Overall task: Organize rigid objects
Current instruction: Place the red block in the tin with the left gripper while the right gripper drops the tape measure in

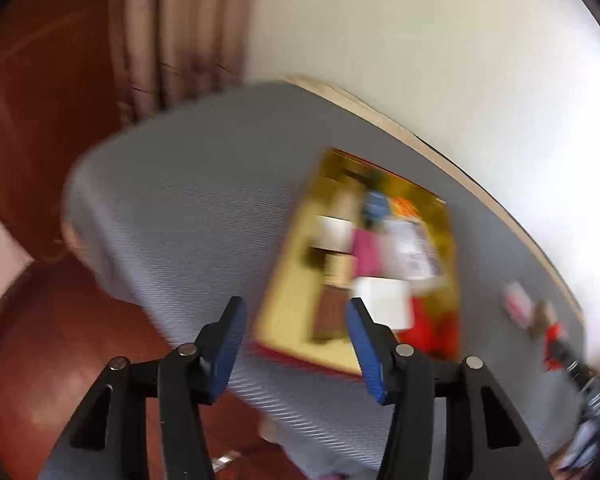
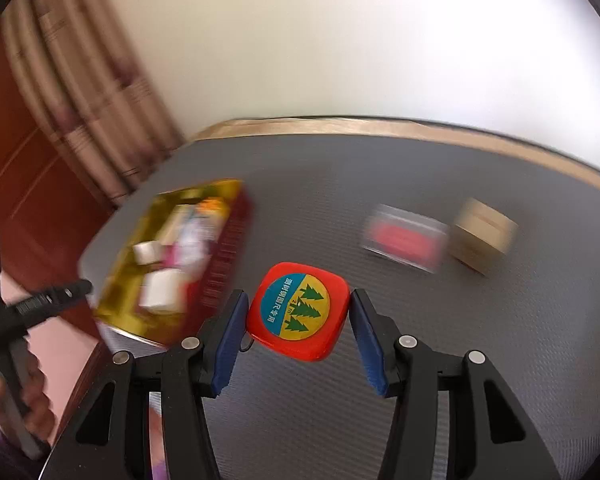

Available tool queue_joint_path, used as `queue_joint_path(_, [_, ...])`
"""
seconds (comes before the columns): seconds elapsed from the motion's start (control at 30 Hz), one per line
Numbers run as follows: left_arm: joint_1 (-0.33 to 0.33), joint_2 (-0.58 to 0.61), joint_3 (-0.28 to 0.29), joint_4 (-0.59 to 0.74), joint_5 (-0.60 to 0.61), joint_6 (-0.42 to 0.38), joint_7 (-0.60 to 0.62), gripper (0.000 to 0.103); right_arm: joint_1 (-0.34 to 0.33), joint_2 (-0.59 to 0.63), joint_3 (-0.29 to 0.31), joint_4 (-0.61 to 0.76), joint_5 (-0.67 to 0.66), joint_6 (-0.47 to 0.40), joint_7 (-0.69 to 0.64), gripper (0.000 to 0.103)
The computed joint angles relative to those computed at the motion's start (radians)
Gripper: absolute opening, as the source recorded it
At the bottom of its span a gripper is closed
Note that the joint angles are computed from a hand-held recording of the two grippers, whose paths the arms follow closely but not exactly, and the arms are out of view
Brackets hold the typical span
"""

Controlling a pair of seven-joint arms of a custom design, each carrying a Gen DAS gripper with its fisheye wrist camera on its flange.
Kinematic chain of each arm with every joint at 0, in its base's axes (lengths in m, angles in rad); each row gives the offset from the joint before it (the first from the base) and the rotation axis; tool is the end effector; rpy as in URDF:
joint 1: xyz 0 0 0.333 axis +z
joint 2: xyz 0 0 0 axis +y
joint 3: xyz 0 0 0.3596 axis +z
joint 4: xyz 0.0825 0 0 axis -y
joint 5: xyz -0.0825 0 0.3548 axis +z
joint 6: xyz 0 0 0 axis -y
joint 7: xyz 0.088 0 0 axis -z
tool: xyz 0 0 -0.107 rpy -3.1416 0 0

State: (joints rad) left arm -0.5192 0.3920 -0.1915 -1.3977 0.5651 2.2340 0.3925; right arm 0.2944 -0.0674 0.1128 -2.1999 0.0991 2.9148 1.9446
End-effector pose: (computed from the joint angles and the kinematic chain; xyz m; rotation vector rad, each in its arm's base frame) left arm 0.5612 -0.4243 0.5858 -2.1188 1.6469 -0.7035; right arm 0.4977 0.2098 0.5639 -1.6405 1.7265 -0.3176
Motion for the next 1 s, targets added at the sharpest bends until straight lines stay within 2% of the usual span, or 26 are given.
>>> queue_joint_path(0.1, [-0.007, -0.069, 0.019, -0.108, 0.064, -0.003, -0.092, 0.053, 0.05, 0.092, 0.007, 0.153, 0.157, -0.059, -0.188, 0.049])
queue_joint_path(0.2, [0.031, -0.091, 0.001, -0.158, 0.04, 0.037, -0.114, 0.053, 0.075, 0.206, 0.024, 0.322, 0.207, -0.136, -0.279, 0.049])
queue_joint_path(0.33, [0.048, -0.102, -0.009, -0.186, 0.041, 0.073, -0.123, 0.053, 0.122, 0.364, 0.015, 0.538, 0.166, -0.259, -0.268, 0.049])
queue_joint_path(0.43, [0.05, -0.103, -0.015, -0.185, 0.051, 0.086, -0.111, 0.053, 0.176, 0.477, -0.019, 0.695, 0.08, -0.348, -0.224, 0.049])
queue_joint_path(0.63, [0.056, -0.1, -0.019, -0.182, 0.039, 0.09, -0.078, 0.053, 0.228, 0.627, -0.058, 0.918, -0.004, -0.457, -0.189, 0.049])
queue_joint_path(0.9, [0.082, -0.102, -0.022, -0.198, -0.03, 0.102, -0.06, 0.053, 0.24, 0.716, -0.079, 1.05, -0.028, -0.515, -0.158, 0.049])
queue_joint_path(1.0, [0.085, -0.105, -0.021, -0.205, -0.038, 0.107, -0.064, 0.053, 0.232, 0.716, -0.071, 1.043, -0.019, -0.485, -0.16, 0.051])
